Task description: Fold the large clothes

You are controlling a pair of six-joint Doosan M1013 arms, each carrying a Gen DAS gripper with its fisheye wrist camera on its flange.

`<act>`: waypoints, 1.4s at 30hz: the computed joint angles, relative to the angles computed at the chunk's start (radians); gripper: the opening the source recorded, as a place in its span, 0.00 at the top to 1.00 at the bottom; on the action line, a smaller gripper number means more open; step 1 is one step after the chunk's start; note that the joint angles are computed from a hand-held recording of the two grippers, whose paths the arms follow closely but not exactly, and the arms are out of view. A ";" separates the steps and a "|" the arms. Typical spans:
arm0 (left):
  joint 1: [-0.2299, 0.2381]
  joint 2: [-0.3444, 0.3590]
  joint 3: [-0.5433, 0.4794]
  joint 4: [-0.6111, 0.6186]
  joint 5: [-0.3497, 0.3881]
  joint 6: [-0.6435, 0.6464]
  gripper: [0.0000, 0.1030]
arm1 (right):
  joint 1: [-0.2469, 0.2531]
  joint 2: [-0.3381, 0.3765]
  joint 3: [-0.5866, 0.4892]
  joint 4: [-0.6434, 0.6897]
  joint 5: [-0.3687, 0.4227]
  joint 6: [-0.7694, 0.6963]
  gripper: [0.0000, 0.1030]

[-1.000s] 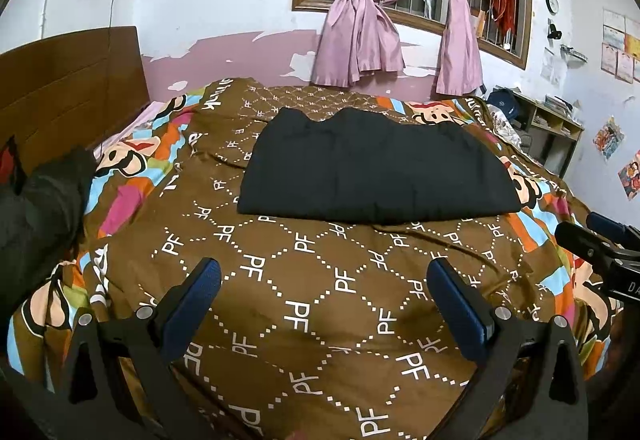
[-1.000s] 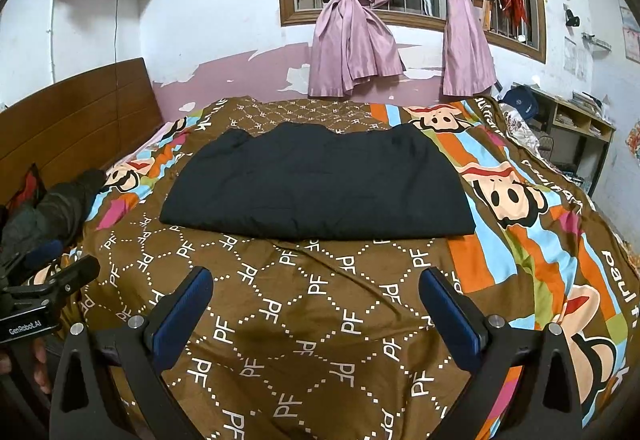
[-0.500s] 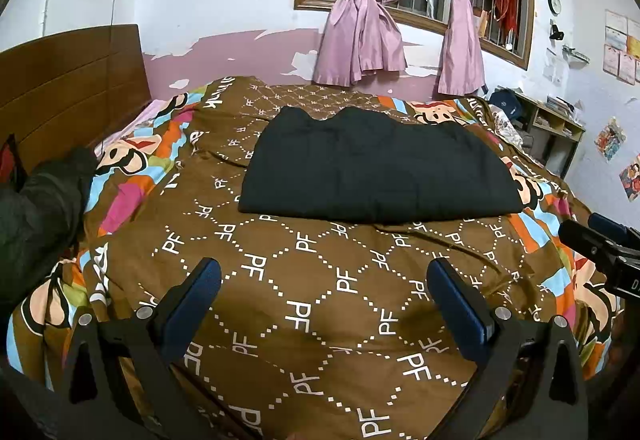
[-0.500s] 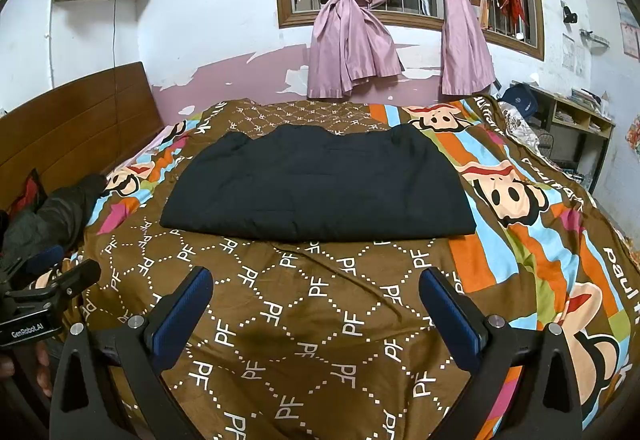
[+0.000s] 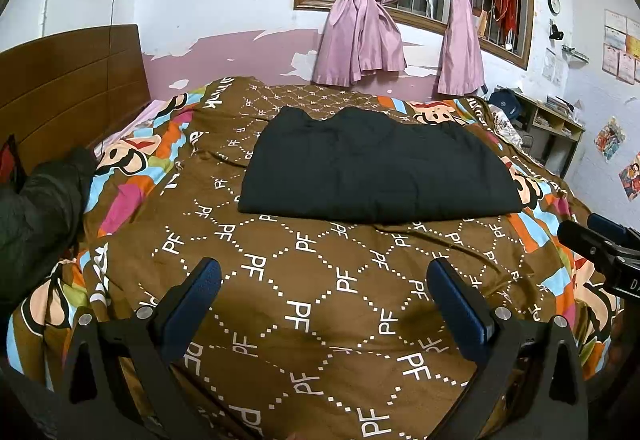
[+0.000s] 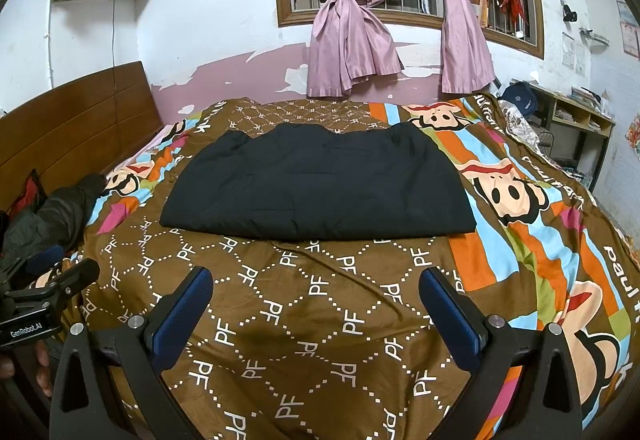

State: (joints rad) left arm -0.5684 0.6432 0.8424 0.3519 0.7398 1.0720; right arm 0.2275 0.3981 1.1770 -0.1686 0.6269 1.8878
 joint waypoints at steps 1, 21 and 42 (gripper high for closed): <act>0.001 0.000 0.001 -0.002 -0.001 0.002 0.02 | 0.001 0.000 0.000 -0.004 0.001 0.002 0.00; 0.001 -0.001 0.002 -0.003 -0.002 0.003 0.02 | 0.001 0.000 0.002 0.002 0.000 0.002 0.00; 0.000 0.001 -0.002 0.000 0.004 0.003 0.02 | 0.000 0.001 -0.001 0.006 0.004 0.004 0.00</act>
